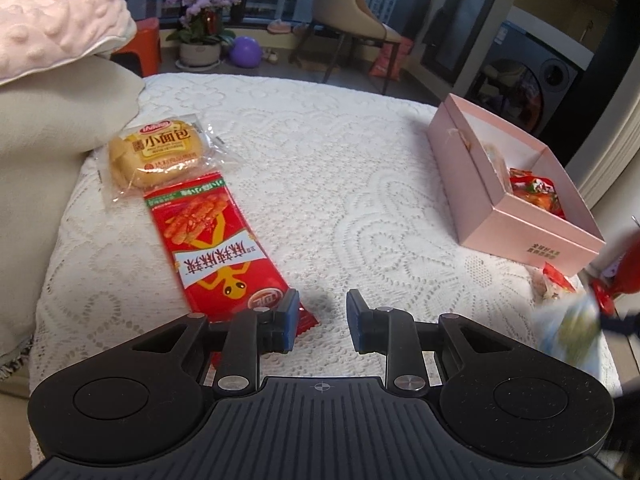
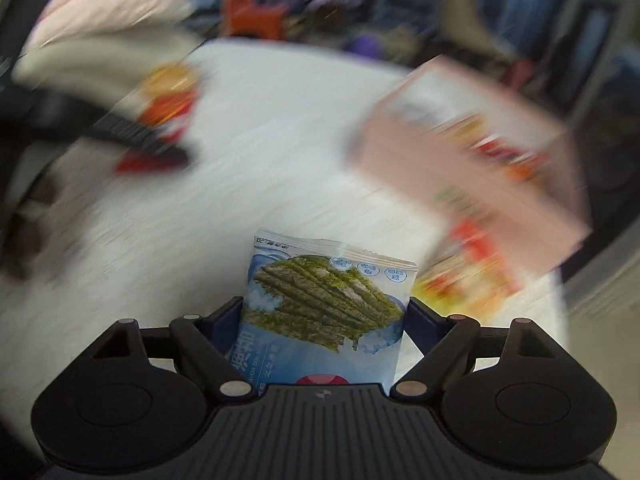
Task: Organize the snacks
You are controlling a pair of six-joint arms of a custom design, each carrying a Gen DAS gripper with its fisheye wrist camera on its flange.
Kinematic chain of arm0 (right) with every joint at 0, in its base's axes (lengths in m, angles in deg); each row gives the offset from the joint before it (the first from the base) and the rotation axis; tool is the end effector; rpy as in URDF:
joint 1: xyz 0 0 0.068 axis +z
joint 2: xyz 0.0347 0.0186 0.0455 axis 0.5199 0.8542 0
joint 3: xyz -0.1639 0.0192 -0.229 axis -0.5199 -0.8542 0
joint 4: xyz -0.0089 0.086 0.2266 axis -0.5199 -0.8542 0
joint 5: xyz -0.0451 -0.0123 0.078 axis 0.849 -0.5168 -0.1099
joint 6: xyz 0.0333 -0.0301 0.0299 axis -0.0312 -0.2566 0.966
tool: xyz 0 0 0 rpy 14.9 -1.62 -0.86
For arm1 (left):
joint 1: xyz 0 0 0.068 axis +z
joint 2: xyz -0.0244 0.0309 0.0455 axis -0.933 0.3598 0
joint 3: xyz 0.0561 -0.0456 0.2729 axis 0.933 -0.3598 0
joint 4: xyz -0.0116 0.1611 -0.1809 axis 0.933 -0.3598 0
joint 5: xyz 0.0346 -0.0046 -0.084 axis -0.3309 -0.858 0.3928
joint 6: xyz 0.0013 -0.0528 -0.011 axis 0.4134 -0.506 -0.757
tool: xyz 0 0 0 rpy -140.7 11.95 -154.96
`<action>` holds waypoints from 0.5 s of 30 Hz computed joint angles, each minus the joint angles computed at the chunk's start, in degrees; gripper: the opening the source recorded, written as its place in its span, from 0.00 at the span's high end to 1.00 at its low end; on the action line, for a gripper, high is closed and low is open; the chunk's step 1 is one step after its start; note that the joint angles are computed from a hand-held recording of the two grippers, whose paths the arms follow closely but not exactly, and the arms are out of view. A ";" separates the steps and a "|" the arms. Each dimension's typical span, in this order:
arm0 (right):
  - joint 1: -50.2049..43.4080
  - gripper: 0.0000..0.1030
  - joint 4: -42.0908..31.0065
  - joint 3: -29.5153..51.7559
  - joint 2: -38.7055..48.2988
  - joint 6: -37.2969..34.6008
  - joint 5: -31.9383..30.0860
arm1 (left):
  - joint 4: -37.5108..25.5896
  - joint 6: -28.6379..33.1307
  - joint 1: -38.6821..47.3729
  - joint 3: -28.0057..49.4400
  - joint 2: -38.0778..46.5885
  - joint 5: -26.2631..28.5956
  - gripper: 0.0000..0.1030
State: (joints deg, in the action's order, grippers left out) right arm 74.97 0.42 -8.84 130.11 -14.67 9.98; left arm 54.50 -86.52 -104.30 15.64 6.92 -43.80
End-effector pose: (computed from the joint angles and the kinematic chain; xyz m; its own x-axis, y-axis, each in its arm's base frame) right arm 0.1481 0.1216 0.1521 -0.7007 -0.3031 -0.6458 -0.2752 0.9500 -0.1473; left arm 0.2257 -0.1534 0.1469 -0.7860 -0.0667 -0.6146 0.0957 0.9690 -0.2276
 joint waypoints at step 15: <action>-17.22 0.14 22.93 -0.54 13.43 3.35 -24.72 | -1.66 -1.73 3.77 -4.85 -8.01 -3.98 0.72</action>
